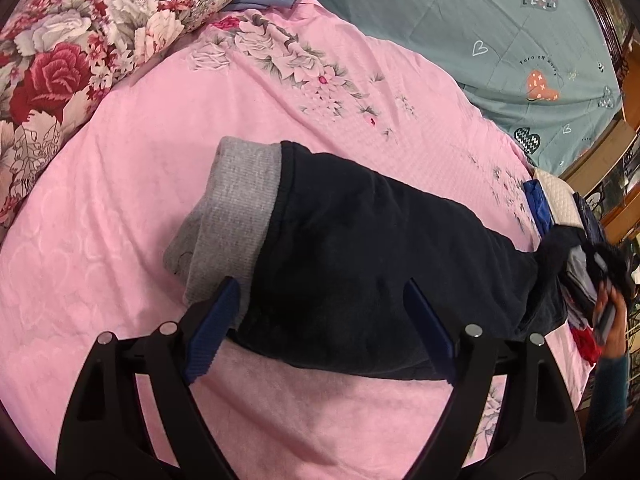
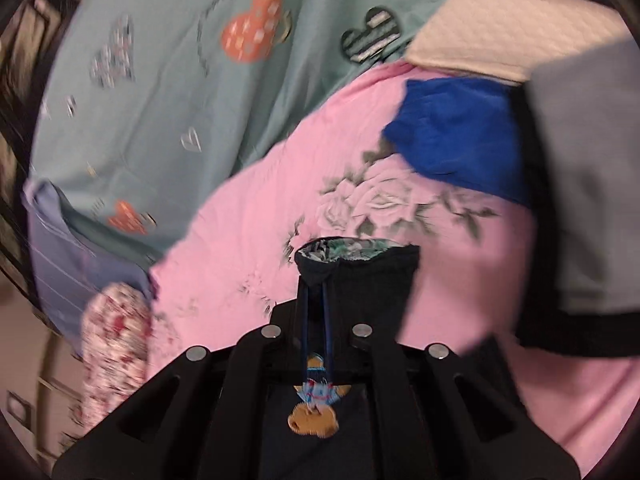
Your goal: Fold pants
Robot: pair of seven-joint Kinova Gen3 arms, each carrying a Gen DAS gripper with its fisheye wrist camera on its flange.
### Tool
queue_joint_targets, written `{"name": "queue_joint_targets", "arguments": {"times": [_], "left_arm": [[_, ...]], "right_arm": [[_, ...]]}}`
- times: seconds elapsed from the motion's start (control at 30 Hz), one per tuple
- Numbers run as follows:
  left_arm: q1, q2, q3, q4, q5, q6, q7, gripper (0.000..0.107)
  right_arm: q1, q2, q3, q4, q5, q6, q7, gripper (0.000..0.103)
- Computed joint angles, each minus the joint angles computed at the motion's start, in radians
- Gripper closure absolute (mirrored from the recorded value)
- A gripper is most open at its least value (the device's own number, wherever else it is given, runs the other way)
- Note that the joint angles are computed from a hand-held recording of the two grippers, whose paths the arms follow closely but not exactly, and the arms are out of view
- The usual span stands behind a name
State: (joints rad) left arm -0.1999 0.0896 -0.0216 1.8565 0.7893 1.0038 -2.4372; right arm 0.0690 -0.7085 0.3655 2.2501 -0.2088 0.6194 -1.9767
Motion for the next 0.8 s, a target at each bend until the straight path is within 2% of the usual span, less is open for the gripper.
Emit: {"name": "queue_joint_targets", "arguments": {"times": [0.1,0.2,0.33,0.43,0.5,0.53,0.6,0.8], "left_arm": [[-0.003,0.003,-0.003,-0.013,-0.014,0.013,0.022,0.026],[0.009,-0.007,0.000,-0.023,-0.058,-0.006,0.058,0.026],[0.047,-0.014,-0.001,-0.039,-0.181,-0.076,0.191,0.025],[0.029,0.024,-0.004,-0.064,-0.221,-0.056,0.274,0.025],[-0.006,0.036,-0.011,-0.062,-0.184,-0.023,0.260,0.025],[-0.014,0.026,-0.011,-0.052,-0.175,-0.027,0.251,0.025],[-0.021,-0.008,-0.011,-0.031,-0.162,-0.044,0.227,0.025],[-0.001,-0.075,-0.021,-0.004,-0.114,-0.020,0.172,0.025]], "right_arm": [[0.113,-0.139,0.099,0.044,-0.095,0.093,0.120,0.097],[0.170,-0.253,0.179,0.076,-0.054,0.215,0.138,0.097],[0.120,-0.355,0.207,0.101,0.094,0.296,-0.010,0.097],[0.086,-0.389,0.208,0.103,0.138,0.323,-0.062,0.096],[0.076,-0.392,0.210,0.077,0.149,0.373,-0.078,0.089],[0.067,-0.390,0.222,0.063,0.150,0.395,-0.091,0.071],[0.078,-0.380,0.208,0.040,0.175,0.424,-0.107,0.051],[0.007,-0.346,0.210,0.062,0.187,0.326,-0.126,0.052]]}}
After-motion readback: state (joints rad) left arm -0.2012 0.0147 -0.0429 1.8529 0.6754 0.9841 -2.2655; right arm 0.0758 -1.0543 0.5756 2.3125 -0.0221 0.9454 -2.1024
